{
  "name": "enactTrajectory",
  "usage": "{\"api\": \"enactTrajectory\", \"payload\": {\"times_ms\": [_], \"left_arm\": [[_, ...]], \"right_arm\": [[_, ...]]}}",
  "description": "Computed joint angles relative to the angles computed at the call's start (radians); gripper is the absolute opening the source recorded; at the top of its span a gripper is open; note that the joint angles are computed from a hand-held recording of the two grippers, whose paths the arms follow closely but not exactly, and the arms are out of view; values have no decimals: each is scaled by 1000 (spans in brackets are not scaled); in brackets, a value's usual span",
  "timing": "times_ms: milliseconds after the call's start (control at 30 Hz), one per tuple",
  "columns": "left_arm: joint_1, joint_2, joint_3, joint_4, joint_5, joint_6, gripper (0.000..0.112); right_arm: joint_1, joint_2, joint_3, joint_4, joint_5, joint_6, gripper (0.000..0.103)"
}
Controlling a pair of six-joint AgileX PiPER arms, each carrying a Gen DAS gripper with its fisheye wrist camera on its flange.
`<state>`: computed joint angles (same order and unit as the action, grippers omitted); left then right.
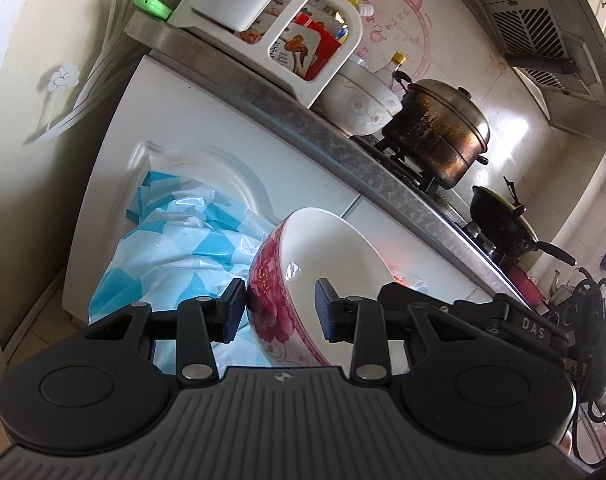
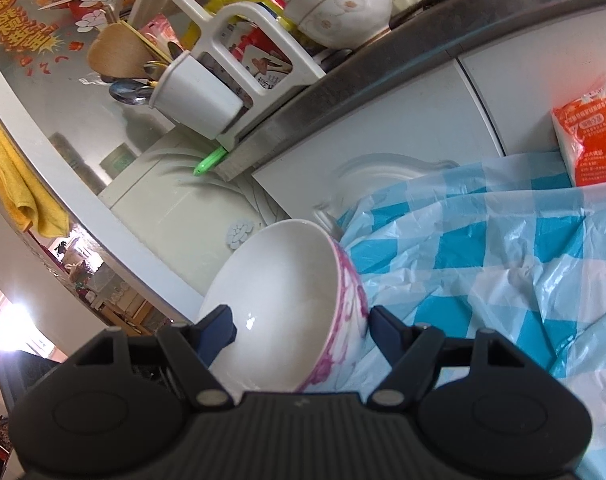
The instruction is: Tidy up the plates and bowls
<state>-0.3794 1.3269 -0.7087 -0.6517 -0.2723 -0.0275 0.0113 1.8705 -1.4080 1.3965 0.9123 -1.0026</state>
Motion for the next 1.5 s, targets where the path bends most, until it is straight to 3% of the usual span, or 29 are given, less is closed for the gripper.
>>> {"api": "enactTrajectory", "payload": {"times_ms": [400,500,800,933,1100,1500], "left_arm": [[-169,-130,67,-527,-107,497,39],[-234,-156,73,-648,-167,611,39],[-389,-217,99,-891,-309,798,40],[-448,-232,122,-956,-367,822,40],[-448,-217,116,-1013,-355,867,40],[-502,-205,121,-1082,-405,933,40]], "right_arm": [[-59,-193,201,89,91,-102,76],[-71,-238,255,95,106,-120,76],[-123,-349,435,126,169,-172,76],[-134,-375,506,144,187,-192,76],[-155,-403,583,161,197,-223,76],[-163,-451,668,150,148,-264,76]]}}
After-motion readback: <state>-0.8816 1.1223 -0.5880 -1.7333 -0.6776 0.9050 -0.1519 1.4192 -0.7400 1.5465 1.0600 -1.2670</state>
